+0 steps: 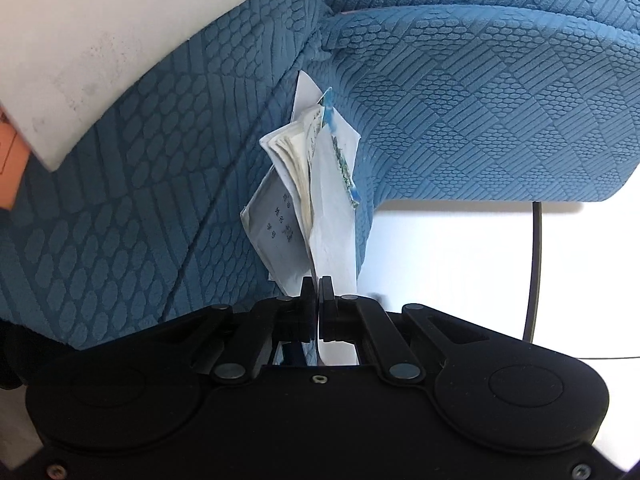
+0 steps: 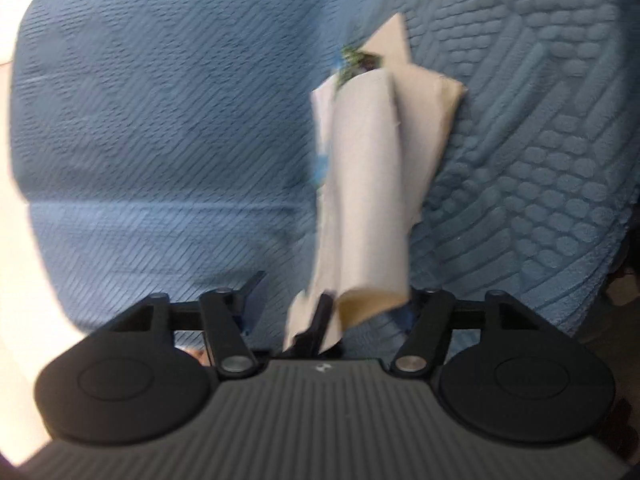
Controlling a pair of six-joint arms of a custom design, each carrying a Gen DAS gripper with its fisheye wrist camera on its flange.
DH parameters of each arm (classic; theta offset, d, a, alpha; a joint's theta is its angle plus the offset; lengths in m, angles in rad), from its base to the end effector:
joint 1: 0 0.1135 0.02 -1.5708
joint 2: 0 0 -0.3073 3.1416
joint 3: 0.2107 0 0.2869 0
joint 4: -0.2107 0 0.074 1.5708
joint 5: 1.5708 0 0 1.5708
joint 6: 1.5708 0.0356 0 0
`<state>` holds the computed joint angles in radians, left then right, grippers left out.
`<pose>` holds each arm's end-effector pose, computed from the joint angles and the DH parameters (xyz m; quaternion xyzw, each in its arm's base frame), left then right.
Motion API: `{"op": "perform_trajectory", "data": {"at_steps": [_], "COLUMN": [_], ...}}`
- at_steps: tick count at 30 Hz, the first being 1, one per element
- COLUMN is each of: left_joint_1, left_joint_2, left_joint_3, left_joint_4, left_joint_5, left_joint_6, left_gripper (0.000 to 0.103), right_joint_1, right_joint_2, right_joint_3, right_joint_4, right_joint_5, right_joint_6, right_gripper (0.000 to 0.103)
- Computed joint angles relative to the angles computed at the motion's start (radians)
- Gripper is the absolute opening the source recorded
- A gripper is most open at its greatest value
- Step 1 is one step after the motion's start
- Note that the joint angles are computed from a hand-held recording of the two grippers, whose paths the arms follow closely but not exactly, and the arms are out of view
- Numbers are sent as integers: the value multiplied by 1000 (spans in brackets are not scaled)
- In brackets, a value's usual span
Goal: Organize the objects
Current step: 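Lift the gripped white sheet with both grippers toward the book stack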
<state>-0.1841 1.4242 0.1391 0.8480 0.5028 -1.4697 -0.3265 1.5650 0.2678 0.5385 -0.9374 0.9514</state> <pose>0.2004 -0.0548 0.1207 -0.3829 0.7341 -0.5248 0.1978 0.2183 -0.0436 0.1015 0.3456 0.7643 0.5032 0.2078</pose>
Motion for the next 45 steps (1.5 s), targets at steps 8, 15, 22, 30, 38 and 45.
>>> {"op": "perform_trajectory", "data": {"at_steps": [8,15,22,30,38,45], "left_joint_1": [1,12,51,212,636,1079], "left_joint_2": [-73,-281,-564,-830,-923,-804], "left_joint_3": [3,21,82,211,335,455], "left_joint_4": [-102,-284,-560,-936,-1243,-1718], "left_joint_5": [9,26,48,135,444,735], "left_joint_6": [33,70,105,220,430,967], "left_gripper": [1,4,6,8,8,9], "right_joint_1": [22,17,25,73,233,399], "right_joint_2": [-64,-217,-370,-458,-490,-484], "right_joint_3": [40,118,223,317,378,367], "right_joint_4": [-137,-377,-613,-753,-750,-671], "right_joint_5": [106,89,49,-26,-29,4], "right_joint_6": [-41,-169,-301,-302,-216,-145], "right_gripper": [15,14,14,14,14,14]}}
